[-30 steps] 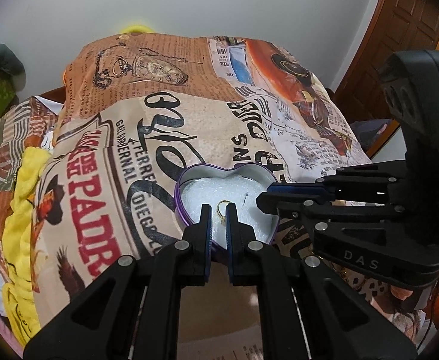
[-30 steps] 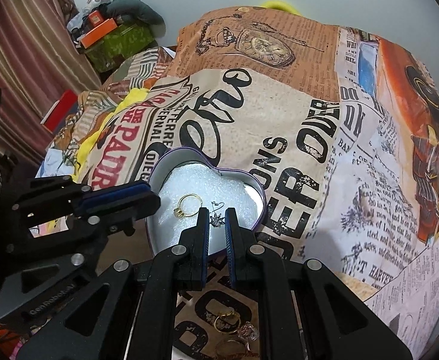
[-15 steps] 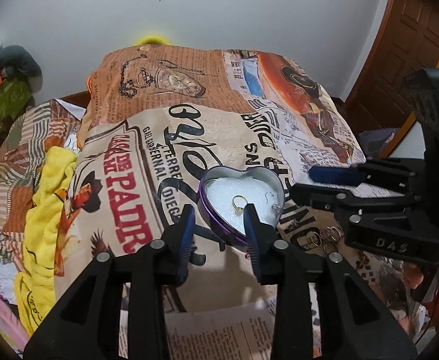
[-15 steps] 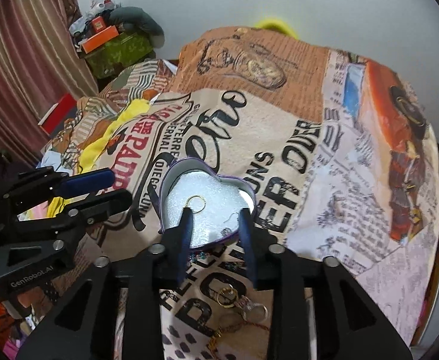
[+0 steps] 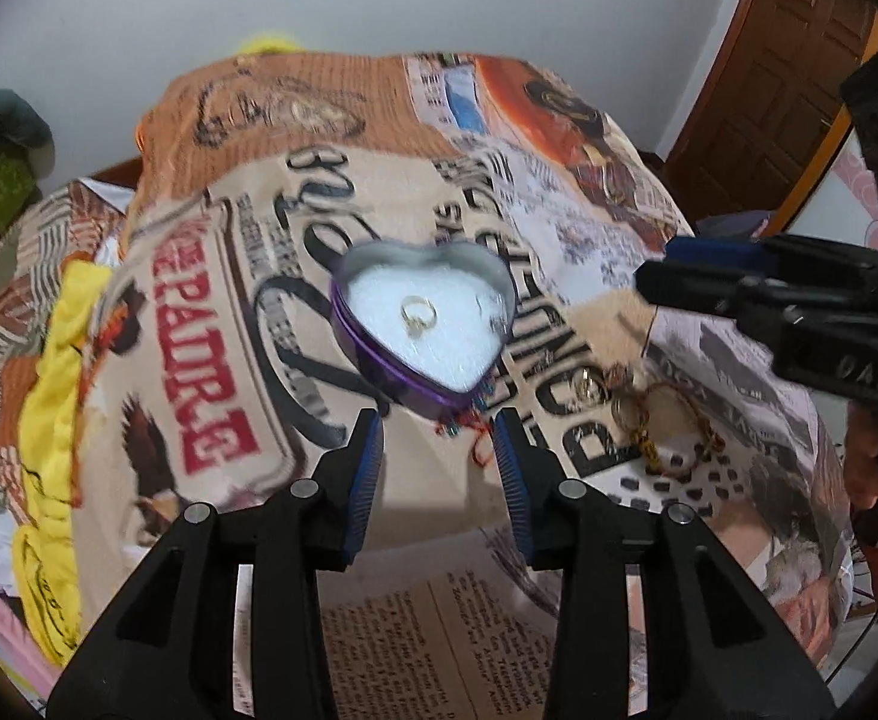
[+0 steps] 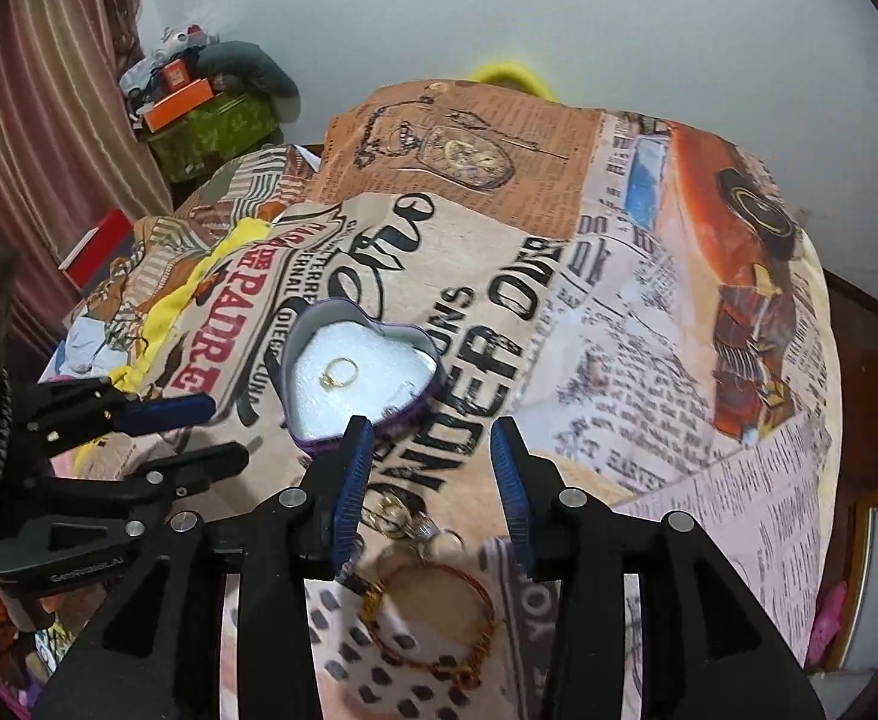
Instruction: Organize jewelry
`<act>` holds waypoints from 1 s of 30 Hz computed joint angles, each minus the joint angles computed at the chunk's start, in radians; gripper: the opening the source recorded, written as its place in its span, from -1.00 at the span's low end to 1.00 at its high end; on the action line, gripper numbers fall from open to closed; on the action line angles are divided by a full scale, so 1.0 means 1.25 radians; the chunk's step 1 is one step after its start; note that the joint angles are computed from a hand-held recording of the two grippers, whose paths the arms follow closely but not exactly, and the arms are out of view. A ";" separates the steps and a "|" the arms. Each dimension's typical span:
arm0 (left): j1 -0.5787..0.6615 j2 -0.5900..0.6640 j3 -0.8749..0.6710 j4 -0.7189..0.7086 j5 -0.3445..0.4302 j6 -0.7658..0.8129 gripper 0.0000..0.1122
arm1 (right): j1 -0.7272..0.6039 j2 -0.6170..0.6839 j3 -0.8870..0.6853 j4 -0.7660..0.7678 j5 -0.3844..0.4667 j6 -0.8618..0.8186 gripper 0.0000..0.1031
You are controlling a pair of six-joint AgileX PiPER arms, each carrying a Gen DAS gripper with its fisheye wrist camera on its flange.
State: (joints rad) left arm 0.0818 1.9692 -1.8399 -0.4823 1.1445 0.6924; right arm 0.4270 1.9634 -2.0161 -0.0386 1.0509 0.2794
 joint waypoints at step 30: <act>-0.026 0.067 0.004 -0.027 0.027 0.023 -0.84 | -0.020 -0.051 0.206 0.097 -0.123 -0.102 -0.51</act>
State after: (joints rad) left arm 0.0493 2.0528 -1.8345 -0.5161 1.1784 0.7214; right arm 0.4018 1.8998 -1.7592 0.0823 0.8976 0.1525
